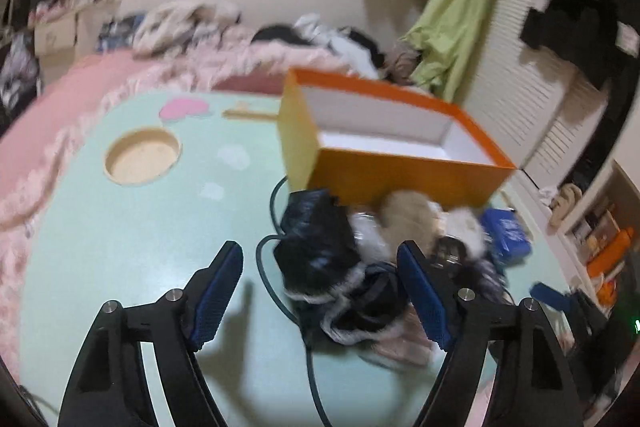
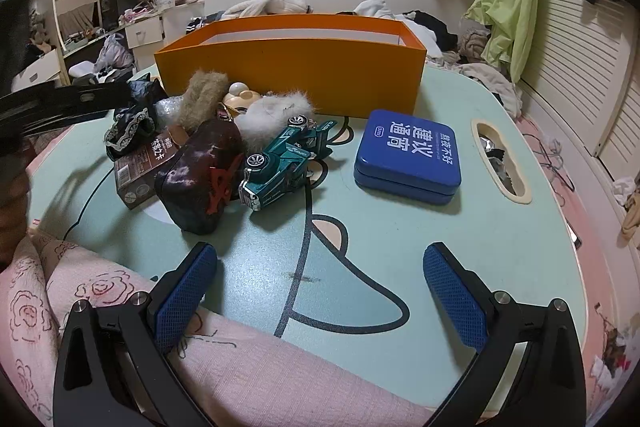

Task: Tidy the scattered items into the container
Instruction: 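Grasp black lace cloth on table with left tool, then carry black lace cloth into box with left tool while right tool drops patterned pouch in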

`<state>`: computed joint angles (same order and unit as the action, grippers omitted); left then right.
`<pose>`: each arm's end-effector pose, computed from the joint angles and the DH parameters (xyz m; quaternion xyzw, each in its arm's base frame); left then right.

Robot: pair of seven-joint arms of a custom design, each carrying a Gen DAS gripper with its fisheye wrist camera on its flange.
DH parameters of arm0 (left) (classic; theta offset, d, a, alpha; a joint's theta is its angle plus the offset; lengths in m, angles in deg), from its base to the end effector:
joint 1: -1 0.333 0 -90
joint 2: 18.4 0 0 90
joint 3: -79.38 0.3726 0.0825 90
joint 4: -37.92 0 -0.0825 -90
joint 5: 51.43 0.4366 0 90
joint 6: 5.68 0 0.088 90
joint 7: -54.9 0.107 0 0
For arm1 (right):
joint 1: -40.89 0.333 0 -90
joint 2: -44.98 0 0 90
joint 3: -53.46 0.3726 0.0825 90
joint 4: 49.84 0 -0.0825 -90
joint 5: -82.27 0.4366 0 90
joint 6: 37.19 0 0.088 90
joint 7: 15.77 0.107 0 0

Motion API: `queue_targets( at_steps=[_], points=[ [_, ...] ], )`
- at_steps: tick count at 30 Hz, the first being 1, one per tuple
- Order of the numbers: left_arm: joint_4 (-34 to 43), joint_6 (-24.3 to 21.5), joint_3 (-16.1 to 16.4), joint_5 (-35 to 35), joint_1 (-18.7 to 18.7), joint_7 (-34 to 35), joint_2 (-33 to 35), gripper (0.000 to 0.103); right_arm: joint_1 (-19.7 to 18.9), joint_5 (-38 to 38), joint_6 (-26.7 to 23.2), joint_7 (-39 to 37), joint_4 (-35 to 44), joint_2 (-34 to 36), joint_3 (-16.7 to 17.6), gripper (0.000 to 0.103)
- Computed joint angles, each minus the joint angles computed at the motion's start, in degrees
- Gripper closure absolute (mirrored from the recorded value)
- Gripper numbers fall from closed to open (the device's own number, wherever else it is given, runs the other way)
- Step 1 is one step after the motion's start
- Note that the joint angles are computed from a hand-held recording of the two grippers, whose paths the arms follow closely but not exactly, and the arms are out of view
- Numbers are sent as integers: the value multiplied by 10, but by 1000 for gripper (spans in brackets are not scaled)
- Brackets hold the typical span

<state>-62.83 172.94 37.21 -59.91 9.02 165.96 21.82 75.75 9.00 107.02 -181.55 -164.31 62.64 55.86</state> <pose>0.7081 -0.3313 0.3486 -0.4624 0.7743 -0.4262 0.0708 0.5330 0.4143 0.3407 -0.5943 0.6963 -0.3163 0.2490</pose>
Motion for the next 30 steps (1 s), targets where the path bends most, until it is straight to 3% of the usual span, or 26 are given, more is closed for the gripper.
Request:
queue_targets(
  at_steps=[1, 2, 3, 5, 6, 8, 11, 14, 17, 19, 20, 23, 25, 28, 30],
  points=[
    [18, -25, -3, -5, 1, -5, 13, 34, 0, 0, 0, 0, 0, 0, 0, 1],
    [27, -45, -6, -11, 4, -3, 20, 56, 0, -2, 1, 2, -1, -1, -1, 1],
    [23, -35, -2, -19, 0, -1, 19, 61, 1, -5, 1, 6, -1, -1, -1, 1],
    [8, -17, -27, -31, 21, 16, 23, 66, 1, -22, 8, 26, -5, -5, -3, 1],
    [-5, 1, -45, -33, 38, 25, 26, 66, 2, -36, 14, 42, -8, -8, -4, 3],
    [-33, 44, -58, -23, 52, 24, 23, 66, 4, -65, 8, 61, -10, -14, -2, 20],
    [-60, 82, -52, -2, 53, 7, 8, 66, 18, -109, -35, 31, 17, -8, 10, 33],
    [-76, 106, -41, 21, 47, -9, -4, 66, 17, -115, -29, -5, 55, 11, 16, 47],
    [-78, 114, -35, 49, 42, -21, -8, 66, 20, -92, -31, -43, 100, 38, 11, 48],
    [-76, 111, -26, 62, 36, -34, -11, 66, 14, -29, -35, -100, 129, 61, 12, 49],
    [-75, 109, -23, 69, 34, -40, -11, 66, 7, 20, -31, -140, 145, 78, 13, 52],
    [-78, 110, -20, 88, 35, -62, -13, 66, 34, 30, -54, -163, 155, 85, -10, 64],
    [-78, 110, -16, 101, 33, -75, -14, 66, 40, 36, -41, -185, 162, 91, -17, 73],
    [-78, 109, -13, 122, 33, -95, -14, 66, 44, 54, -23, -190, 163, 94, -29, 72],
    [-77, 104, -12, 135, 34, -109, -13, 66, 28, 86, 16, -205, 158, 96, -28, 72]
  ],
)
